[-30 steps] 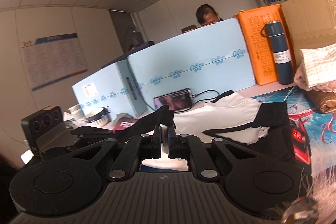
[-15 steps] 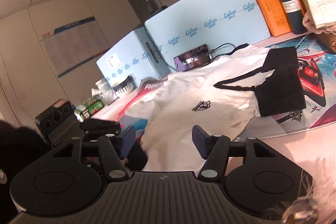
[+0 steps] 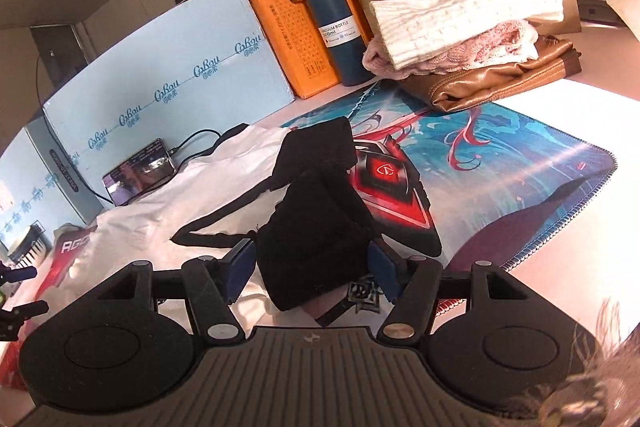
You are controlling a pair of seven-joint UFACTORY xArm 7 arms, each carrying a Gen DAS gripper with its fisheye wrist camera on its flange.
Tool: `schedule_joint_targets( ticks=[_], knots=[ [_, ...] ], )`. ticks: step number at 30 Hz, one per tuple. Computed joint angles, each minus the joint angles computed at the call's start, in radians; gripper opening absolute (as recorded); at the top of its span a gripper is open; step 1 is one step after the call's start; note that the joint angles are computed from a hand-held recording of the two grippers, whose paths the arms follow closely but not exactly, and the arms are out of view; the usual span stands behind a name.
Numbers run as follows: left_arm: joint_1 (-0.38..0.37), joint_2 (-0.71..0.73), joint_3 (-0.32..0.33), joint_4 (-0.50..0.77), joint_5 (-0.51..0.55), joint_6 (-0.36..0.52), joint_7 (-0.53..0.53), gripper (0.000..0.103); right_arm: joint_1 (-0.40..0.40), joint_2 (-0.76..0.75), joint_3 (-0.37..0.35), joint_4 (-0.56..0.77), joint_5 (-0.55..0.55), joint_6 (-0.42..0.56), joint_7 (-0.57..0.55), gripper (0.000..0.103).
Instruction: Fold clothes
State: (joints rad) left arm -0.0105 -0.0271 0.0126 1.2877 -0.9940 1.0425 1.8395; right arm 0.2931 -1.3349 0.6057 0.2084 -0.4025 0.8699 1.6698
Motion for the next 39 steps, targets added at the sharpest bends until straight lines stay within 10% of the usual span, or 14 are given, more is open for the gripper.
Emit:
schedule_joint_targets(
  ticks=[4, 6, 10, 15, 20, 24, 29, 32, 39],
  knots=[
    [0.032, 0.108, -0.003, 0.127, 0.07, 0.151, -0.168, 0.077, -0.054, 0.095, 0.037, 0.054, -0.027, 0.026, -0.016, 0.06],
    [0.062, 0.103, -0.007, 0.12, 0.035, 0.213, -0.117, 0.03, -0.066, 0.119, 0.046, 0.063, -0.045, 0.028, -0.01, 0.06],
    [0.108, 0.007, 0.025, 0.005, -0.078, 0.305, 0.061, 0.002, -0.069, 0.139, 0.05, 0.076, -0.062, 0.047, 0.006, 0.056],
    [0.139, -0.109, 0.104, -0.108, -0.067, 0.422, 0.126, 0.003, -0.075, 0.19, 0.06, 0.115, -0.078, 0.112, 0.009, 0.034],
    [0.118, -0.136, 0.124, -0.158, -0.122, 0.282, 0.088, 0.013, -0.07, 0.223, 0.041, 0.13, -0.094, 0.148, 0.008, 0.014],
    [0.082, -0.076, 0.087, -0.118, -0.23, 0.106, -0.001, 0.072, -0.05, 0.242, 0.032, 0.132, -0.118, 0.16, -0.015, 0.004],
    [0.057, 0.034, 0.03, 0.006, -0.127, 0.074, -0.205, 0.068, -0.043, 0.259, 0.031, 0.156, -0.129, 0.215, -0.039, 0.003],
    [0.049, 0.014, 0.009, -0.028, -0.061, 0.059, -0.137, 0.006, -0.044, 0.276, 0.023, 0.166, -0.141, 0.251, -0.06, 0.003],
    [0.063, -0.05, 0.046, -0.093, -0.102, 0.082, -0.022, 0.014, -0.067, 0.271, 0.009, 0.19, -0.188, 0.292, -0.069, 0.016]
  ],
)
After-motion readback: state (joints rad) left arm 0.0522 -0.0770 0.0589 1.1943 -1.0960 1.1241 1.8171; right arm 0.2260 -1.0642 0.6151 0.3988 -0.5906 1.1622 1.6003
